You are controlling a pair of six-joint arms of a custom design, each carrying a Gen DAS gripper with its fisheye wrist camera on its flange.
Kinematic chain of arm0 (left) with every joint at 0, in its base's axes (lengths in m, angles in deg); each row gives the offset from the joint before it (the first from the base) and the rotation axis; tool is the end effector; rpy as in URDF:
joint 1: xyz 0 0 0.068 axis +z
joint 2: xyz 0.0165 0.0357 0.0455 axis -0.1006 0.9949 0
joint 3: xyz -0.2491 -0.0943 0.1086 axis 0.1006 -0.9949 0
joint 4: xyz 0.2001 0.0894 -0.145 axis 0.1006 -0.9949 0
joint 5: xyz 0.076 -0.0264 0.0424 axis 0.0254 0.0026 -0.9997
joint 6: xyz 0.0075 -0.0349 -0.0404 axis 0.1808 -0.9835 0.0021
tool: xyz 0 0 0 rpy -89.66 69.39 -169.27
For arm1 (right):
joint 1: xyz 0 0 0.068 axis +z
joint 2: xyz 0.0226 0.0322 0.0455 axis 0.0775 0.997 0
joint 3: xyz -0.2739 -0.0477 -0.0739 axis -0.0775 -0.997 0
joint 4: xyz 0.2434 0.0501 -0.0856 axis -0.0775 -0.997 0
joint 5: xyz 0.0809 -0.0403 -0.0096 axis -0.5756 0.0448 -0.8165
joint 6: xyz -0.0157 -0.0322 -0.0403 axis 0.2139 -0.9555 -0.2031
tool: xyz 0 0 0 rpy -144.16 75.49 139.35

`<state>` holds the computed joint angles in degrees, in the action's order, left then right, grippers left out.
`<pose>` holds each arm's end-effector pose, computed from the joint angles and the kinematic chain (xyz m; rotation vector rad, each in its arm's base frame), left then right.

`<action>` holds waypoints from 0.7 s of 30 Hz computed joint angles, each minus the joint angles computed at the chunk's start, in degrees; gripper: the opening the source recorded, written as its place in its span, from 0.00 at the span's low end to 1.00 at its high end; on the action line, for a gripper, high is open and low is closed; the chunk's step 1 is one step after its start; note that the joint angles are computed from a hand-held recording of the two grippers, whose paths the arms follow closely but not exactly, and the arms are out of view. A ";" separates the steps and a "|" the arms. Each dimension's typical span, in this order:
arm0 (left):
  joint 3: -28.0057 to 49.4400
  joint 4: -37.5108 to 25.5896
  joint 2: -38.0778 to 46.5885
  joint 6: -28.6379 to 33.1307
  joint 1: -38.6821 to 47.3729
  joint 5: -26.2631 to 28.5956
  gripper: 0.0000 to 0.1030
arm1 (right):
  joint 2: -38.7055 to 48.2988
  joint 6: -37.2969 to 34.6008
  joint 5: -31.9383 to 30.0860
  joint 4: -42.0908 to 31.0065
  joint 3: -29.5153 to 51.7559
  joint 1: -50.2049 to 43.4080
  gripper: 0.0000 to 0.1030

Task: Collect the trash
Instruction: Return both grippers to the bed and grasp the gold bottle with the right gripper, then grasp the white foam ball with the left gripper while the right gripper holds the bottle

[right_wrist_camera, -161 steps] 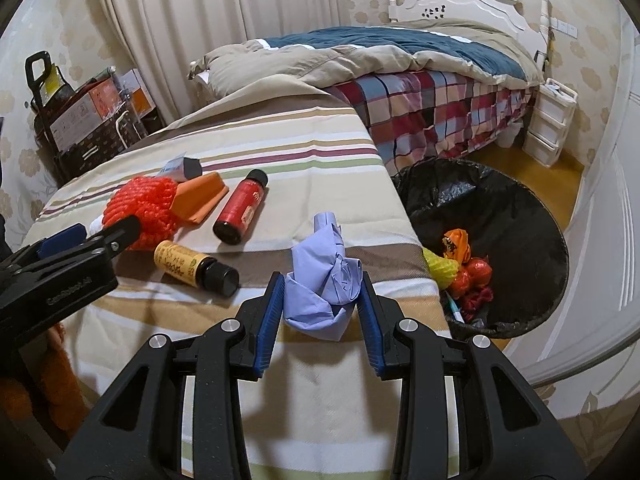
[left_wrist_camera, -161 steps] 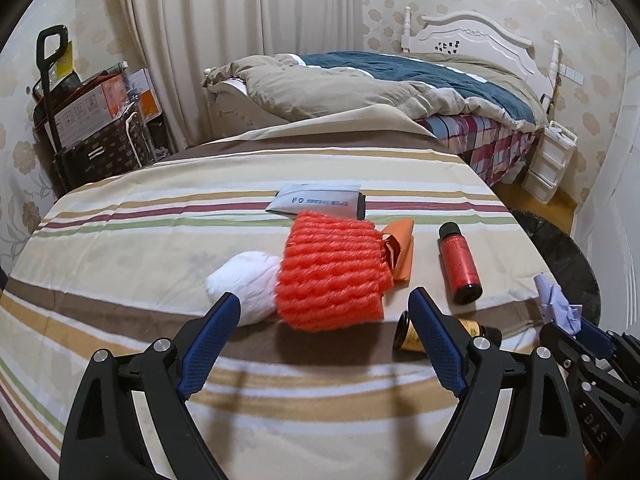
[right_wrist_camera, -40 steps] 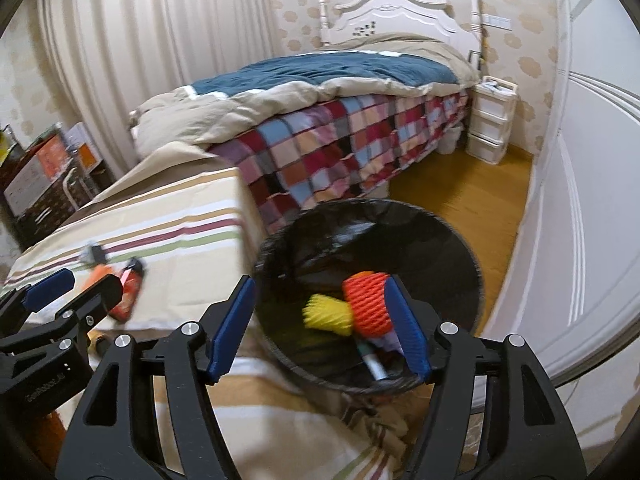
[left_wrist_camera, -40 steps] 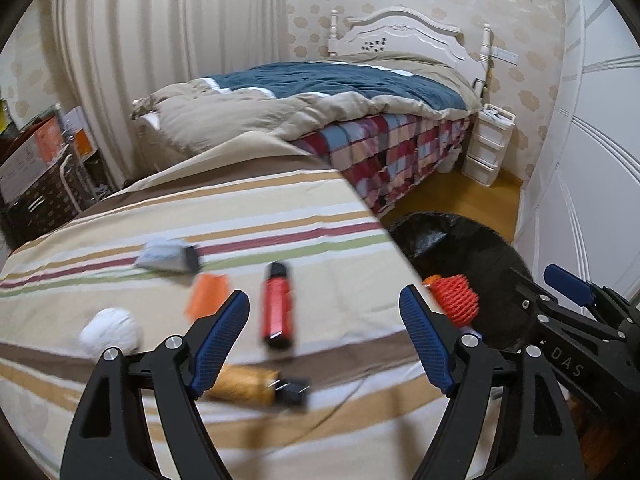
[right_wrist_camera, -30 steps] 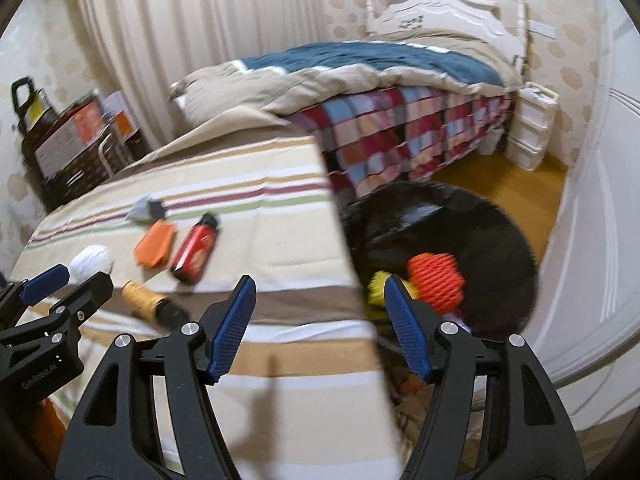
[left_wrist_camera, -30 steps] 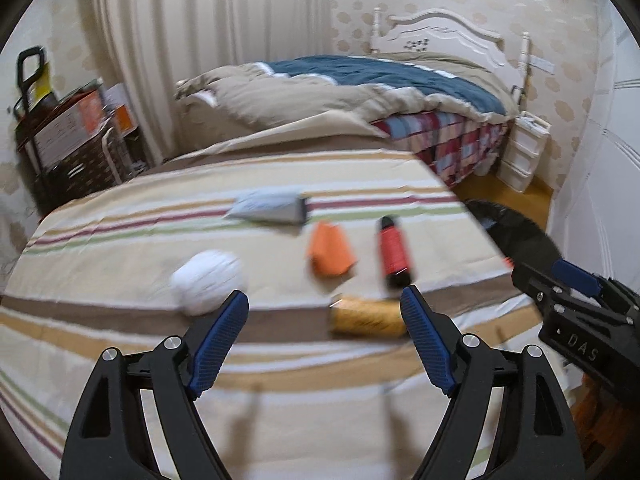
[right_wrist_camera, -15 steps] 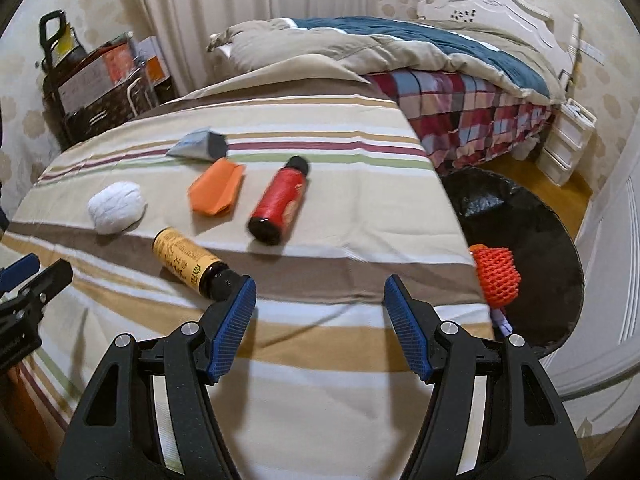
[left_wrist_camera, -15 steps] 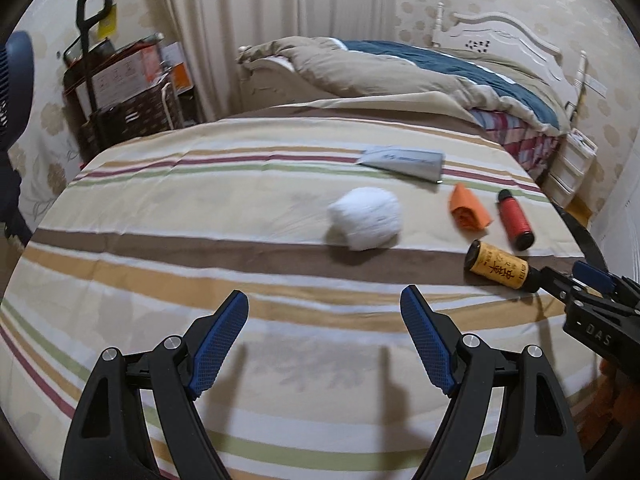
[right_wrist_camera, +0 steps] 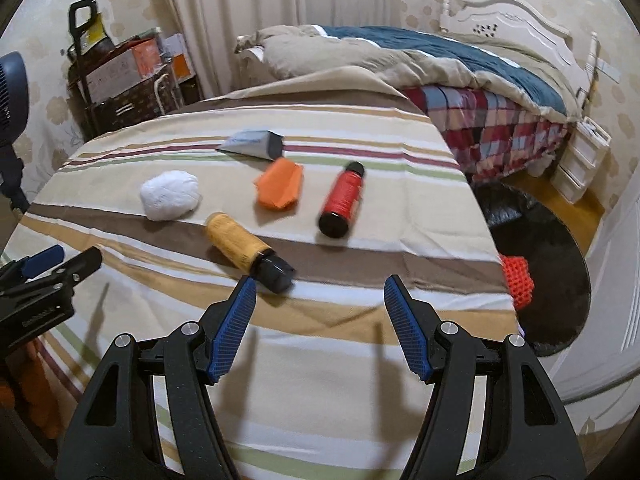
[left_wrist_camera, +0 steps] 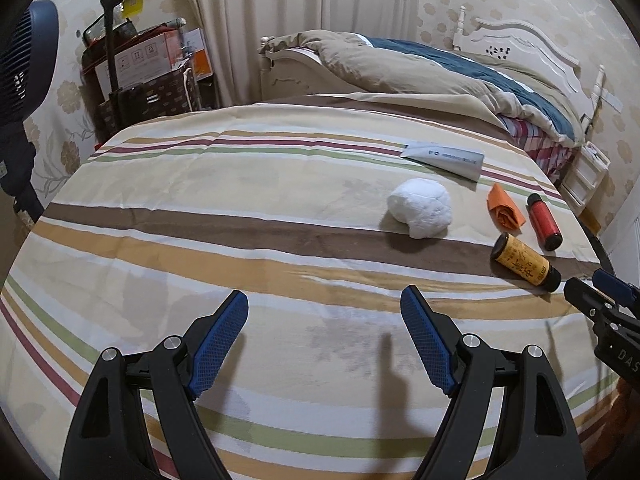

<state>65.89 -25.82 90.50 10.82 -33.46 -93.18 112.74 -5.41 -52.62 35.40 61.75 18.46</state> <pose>0.2957 -0.1497 0.0690 0.2846 2.4032 -0.1458 0.2043 0.0404 0.0673 0.2406 2.3976 -0.0932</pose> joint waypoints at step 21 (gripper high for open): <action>2.97 0.12 2.25 1.37 -0.32 -0.16 0.78 | 11.93 -2.53 -3.68 -3.14 12.28 2.11 0.26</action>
